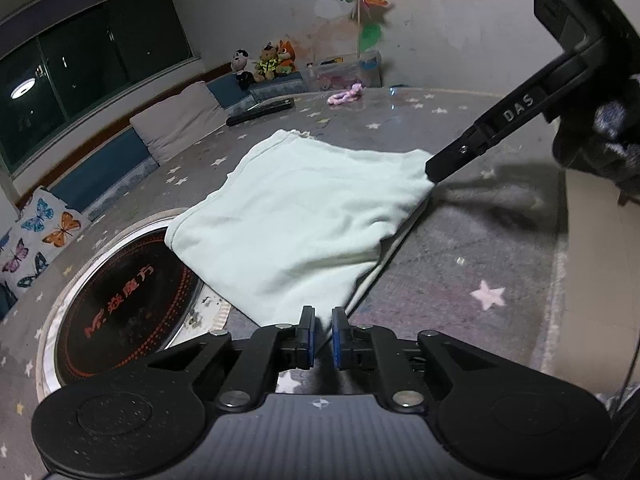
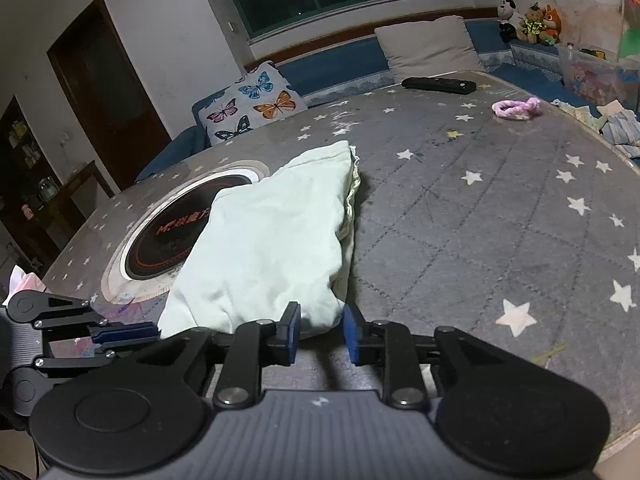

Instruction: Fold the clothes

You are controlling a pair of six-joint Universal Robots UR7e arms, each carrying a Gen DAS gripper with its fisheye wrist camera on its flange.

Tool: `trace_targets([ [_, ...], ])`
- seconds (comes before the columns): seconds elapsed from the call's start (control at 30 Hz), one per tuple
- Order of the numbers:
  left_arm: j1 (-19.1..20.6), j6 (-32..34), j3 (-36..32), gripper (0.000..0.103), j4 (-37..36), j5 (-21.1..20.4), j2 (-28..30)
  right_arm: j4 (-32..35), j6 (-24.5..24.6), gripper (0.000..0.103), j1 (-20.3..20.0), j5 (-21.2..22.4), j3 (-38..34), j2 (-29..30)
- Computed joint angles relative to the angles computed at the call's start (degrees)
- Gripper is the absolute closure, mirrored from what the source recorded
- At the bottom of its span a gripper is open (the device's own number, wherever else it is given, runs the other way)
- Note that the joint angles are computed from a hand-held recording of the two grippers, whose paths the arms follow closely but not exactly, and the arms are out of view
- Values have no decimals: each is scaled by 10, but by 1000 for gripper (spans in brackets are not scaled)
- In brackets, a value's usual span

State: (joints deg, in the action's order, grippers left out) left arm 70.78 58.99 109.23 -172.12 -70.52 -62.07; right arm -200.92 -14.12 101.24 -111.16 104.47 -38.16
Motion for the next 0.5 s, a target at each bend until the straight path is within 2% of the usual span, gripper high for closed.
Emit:
trace_targets([
  [0.13,1,20,-1,86,-2,4,2,5,7,79,-3,5,1,-1],
  [0.27,4,37,-1,86,-4,1,2,6,10,77,-4,10,2,-3],
  [0.43,7,55,1,97,-16,-9,4,6,10,77,-4,11,1,-1],
  [0.47,8,54,2,98,-22,-10,4,6,11,79,-4,11,1,0],
  [0.5,8,52,3,99,-27,-11,3,3,10,88,-4,11,1,0],
])
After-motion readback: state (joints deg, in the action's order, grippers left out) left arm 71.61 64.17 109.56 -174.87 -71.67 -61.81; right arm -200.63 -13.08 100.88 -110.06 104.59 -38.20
